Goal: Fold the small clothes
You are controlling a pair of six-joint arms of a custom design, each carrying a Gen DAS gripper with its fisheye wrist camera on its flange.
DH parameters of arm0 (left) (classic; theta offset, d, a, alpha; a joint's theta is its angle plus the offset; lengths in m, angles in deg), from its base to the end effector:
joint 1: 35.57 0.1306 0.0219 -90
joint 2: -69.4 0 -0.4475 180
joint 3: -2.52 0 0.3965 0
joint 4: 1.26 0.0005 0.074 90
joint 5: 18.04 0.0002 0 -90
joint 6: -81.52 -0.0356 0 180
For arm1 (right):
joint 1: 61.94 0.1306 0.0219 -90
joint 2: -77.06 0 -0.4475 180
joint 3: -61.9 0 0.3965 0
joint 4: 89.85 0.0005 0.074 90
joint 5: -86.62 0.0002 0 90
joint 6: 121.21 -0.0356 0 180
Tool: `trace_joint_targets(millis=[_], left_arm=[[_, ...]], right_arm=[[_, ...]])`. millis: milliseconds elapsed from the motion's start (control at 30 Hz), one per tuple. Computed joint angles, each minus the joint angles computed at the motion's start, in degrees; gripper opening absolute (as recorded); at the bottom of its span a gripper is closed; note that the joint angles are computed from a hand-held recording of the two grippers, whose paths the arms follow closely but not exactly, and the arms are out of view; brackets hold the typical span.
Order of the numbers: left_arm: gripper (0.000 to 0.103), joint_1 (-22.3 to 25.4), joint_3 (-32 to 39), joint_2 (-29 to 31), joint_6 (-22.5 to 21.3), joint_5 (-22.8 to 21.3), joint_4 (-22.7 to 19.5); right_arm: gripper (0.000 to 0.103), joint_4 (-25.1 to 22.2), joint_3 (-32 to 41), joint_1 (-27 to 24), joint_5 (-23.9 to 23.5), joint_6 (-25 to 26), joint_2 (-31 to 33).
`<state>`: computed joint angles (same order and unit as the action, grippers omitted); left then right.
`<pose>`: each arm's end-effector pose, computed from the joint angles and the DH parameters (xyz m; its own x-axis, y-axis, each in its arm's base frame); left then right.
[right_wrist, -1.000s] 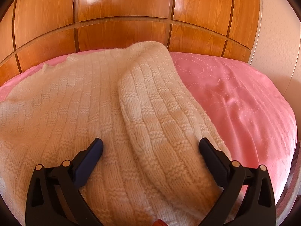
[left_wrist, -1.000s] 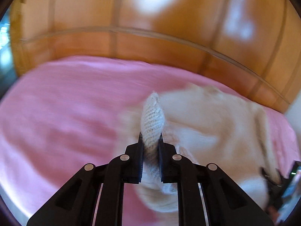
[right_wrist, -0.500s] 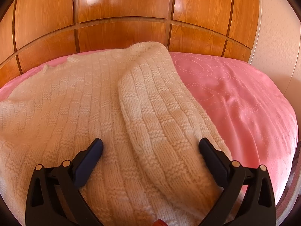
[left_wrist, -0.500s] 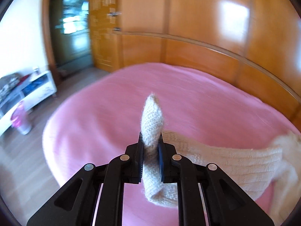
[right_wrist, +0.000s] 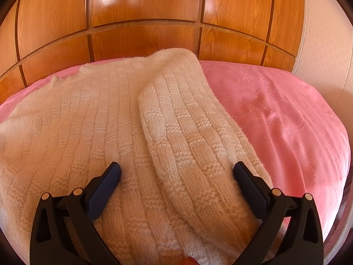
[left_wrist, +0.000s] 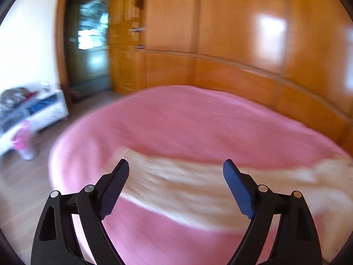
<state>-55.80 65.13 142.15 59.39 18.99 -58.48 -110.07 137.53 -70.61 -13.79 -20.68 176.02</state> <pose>0.3062 -0.0831 0.4000 -0.2520 -0.5017 -0.8275 -0.8324 0.5485 -0.0790 0.5293 -0.0747 0.3404 -0.6731 -0.0792 -0.7353 -0.1060 0.9943 -0.0101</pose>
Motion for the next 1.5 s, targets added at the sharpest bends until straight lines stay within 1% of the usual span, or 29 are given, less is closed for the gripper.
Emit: trace_joint_targets(millis=[67, 167, 200, 233, 300, 367, 400, 500, 567, 600, 633, 667, 700, 767, 833, 900, 967, 1000, 1033, 1067, 1100, 1133, 1167, 1267, 1333, 1400, 1433, 1467, 1500], left_arm=[[0.086, -4.7, -0.2, -0.2, -4.5, 3.9, 7.5], [0.086, -9.2, -0.1, 0.8, -11.6, 11.7, 17.2], [0.086, -10.1, 0.0, 1.5, -13.4, 15.3, 20.0], [0.086, -10.9, -0.1, 2.2, -15.0, 20.7, 23.5], [0.086, -12.4, -0.5, 3.4, -15.6, 27.3, 28.3], [0.086, -13.4, -1.1, 5.2, -15.4, 33.7, 33.0], [0.086, -13.4, -1.3, 5.6, -15.5, 35.5, 34.0], [0.066, -13.9, -2.2, 7.5, -14.0, 43.4, 37.1], [0.060, -14.8, -2.8, 8.9, -11.8, 45.7, 37.2], [0.058, -15.6, -3.2, 8.9, -11.1, 44.5, 37.8], [0.058, -15.8, -3.6, 8.7, -11.3, 44.1, 38.4], [0.058, -15.3, -3.6, 8.9, -11.5, 44.8, 39.1], [0.053, -14.8, -3.9, 8.9, -11.3, 45.6, 40.1], [0.044, -14.4, -4.0, 9.2, -10.4, 47.1, 40.9], [0.025, -13.9, -3.1, 10.1, -10.1, 48.1, 39.9], [0.013, -13.8, -1.9, 10.9, -10.4, 48.2, 37.4], [0.006, -13.9, -0.9, 10.7, -11.9, 48.2, 35.3], [0.004, -14.1, -0.5, 10.0, -13.0, 47.5, 34.1], [0.004, -14.2, -0.3, 9.4, -13.9, 46.8, 33.3], [0.004, -14.3, -0.3, 8.4, -14.6, 46.1, 32.6], [0.003, -14.5, -0.1, 7.2, -15.5, 45.3, 31.0], [0.003, -14.6, 0.0, 6.4, -15.9, 44.9, 29.9], [0.003, -14.7, 0.1, 5.4, -16.5, 44.5, 28.0], [0.002, -16.0, -0.3, 2.1, -16.6, 43.4, 23.7], [0.002, -16.7, -0.7, 0.9, -16.4, 43.0, 22.4], [0.000, -17.3, -0.7, 1.1, -16.8, 42.8, 21.4], [0.000, -17.7, 0.1, 2.6, -17.8, 41.7, 18.9], [0.000, -18.1, 0.8, 4.1, -18.7, 40.9, 16.3], [0.000, -18.3, 0.9, 5.2, -19.5, 41.2, 14.4]], right_arm=[[0.101, -1.1, 0.4, -0.4, -1.2, 0.4, 0.0], [0.101, -4.3, 1.6, -2.3, -7.2, 1.8, 0.0], [0.101, -4.6, 1.6, -3.3, -9.6, 1.4, -0.4], [0.101, -4.4, 1.5, -4.8, -13.0, 0.1, -1.0], [0.101, -5.5, 1.9, -7.2, -16.5, -1.4, -1.6], [0.101, -8.3, 3.3, -9.9, -18.8, -2.0, -1.7], [0.101, -9.3, 3.9, -11.7, -20.4, -2.5, -1.7], [0.101, -11.9, 5.0, -15.1, -23.0, -3.4, -1.6], [0.101, -17.9, 7.1, -17.9, -27.6, -2.8, -0.4], [0.098, -21.0, 8.2, -18.8, -29.7, -2.2, 0.4], [0.091, -25.7, 9.5, -19.9, -32.3, -1.1, 1.6], [0.086, -29.9, 10.4, -20.7, -33.6, 0.4, 2.5], [0.077, -32.3, 10.8, -21.0, -34.0, 1.5, 3.0], [0.069, -37.6, 11.3, -21.6, -34.5, 4.9, 4.2], [0.068, -39.0, 10.5, -21.5, -34.8, 6.8, 4.4], [0.068, -36.8, 9.0, -20.3, -32.9, 8.1, 3.0], [0.067, -36.8, 8.7, -19.6, -32.0, 10.2, 2.3], [0.060, -37.4, 8.7, -19.3, -32.7, 11.3, 2.1], [0.050, -38.4, 8.7, -19.1, -33.3, 12.7, 2.0], [0.049, -40.1, 9.1, -18.6, -33.4, 14.4, 2.3], [0.042, -40.3, 8.8, -18.2, -32.5, 15.4, 2.3], [0.024, -39.7, 8.1, -18.1, -31.3, 16.2, 1.8], [0.016, -39.7, 8.0, -18.0, -30.6, 16.9, 2.0], [0.012, -43.1, 10.0, -19.1, -33.8, 17.6, 3.7], [0.006, -43.2, 11.1, -20.5, -34.7, 15.9, 4.1], [0.006, -45.1, 12.6, -21.4, -35.2, 17.3, 5.2], [0.007, -46.5, 13.2, -21.5, -35.1, 18.9, 5.7], [0.007, -47.4, 13.2, -21.2, -33.4, 21.1, 5.9], [0.009, -46.5, 12.3, -20.7, -30.5, 22.2, 5.3]])
